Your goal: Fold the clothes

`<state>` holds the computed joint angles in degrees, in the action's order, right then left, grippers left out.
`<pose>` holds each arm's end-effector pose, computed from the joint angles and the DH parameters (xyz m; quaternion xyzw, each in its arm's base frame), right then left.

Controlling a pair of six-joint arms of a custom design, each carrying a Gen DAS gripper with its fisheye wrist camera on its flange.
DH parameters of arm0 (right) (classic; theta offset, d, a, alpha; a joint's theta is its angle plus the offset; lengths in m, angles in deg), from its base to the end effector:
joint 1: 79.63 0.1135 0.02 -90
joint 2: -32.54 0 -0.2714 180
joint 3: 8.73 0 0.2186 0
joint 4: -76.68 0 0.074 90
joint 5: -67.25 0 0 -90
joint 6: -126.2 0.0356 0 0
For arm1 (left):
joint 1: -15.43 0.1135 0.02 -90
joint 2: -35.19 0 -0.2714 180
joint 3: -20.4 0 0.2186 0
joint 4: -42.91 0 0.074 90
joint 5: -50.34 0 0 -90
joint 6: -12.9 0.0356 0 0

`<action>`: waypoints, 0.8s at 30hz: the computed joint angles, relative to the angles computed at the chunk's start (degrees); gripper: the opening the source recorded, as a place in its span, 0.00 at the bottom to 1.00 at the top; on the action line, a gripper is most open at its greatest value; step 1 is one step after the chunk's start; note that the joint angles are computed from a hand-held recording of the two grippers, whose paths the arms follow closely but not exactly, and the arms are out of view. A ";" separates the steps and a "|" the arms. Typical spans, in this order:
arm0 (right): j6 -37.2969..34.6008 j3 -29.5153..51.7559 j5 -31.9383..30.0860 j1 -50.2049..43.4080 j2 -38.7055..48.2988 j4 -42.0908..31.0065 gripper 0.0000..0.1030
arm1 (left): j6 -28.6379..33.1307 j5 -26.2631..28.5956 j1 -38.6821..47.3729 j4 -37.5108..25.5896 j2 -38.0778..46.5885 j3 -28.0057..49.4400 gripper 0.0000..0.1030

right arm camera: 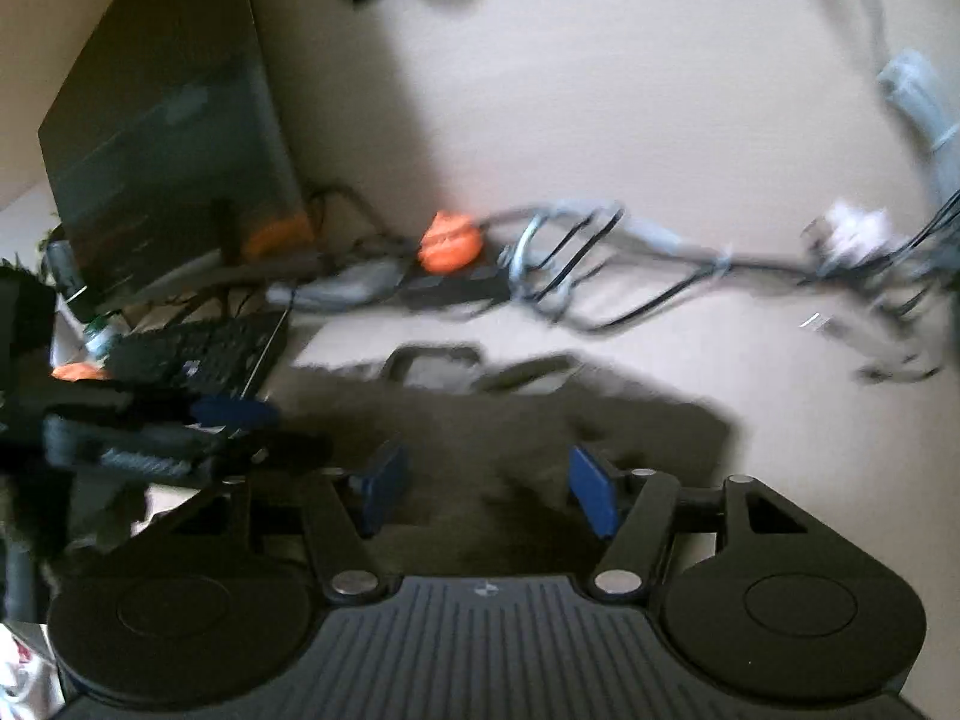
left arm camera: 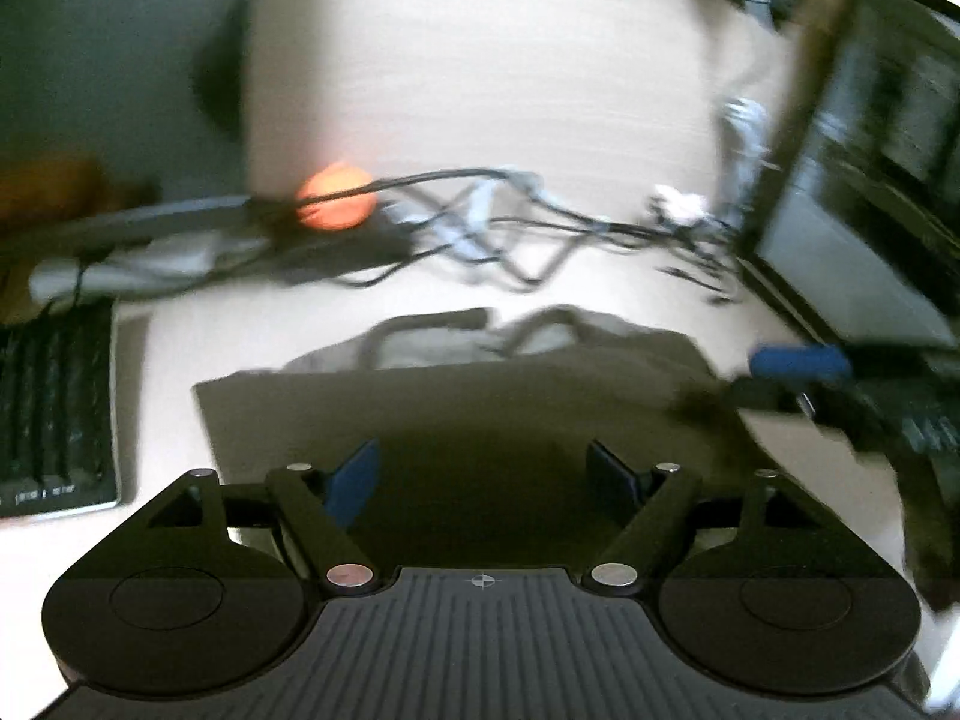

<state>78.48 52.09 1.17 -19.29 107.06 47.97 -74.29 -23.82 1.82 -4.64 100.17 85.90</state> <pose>0.1306 0.2002 0.2514 -0.0579 0.8972 0.1896 0.3947 0.1898 -0.0559 0.2822 0.1816 0.9050 -0.1618 0.3491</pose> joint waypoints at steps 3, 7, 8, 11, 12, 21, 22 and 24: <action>-1.53 -2.48 -0.73 -2.68 6.15 6.92 0.64 | -1.54 -2.06 1.42 1.49 5.84 1.02 0.80; -3.17 0.41 -1.67 -3.61 5.56 4.09 0.68 | 0.08 -1.24 3.60 1.13 9.70 1.87 0.86; -3.80 0.58 -1.07 -3.91 4.55 4.08 0.72 | 0.67 -0.70 3.69 1.11 9.92 1.98 0.88; -4.87 2.19 -0.85 -6.41 4.65 3.78 0.78 | 1.48 -0.64 3.44 1.76 10.57 1.88 0.91; -5.02 2.63 -1.89 -7.63 5.73 3.95 0.78 | 1.48 -0.84 3.25 1.85 10.84 2.00 0.91; -5.68 2.83 -3.88 -9.18 10.32 3.58 0.81 | 1.92 -1.73 2.60 0.12 12.66 4.42 0.91; -5.36 2.76 -3.98 -9.31 8.95 2.63 0.81 | 2.20 -1.61 2.80 -0.26 12.68 4.63 0.91; -4.27 1.87 -2.65 -9.18 4.42 0.02 0.81 | 2.59 -0.57 4.37 -2.87 11.92 6.02 0.91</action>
<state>74.21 53.97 -1.49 -28.47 111.48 47.99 -71.69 -24.39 6.19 -7.52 112.09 91.93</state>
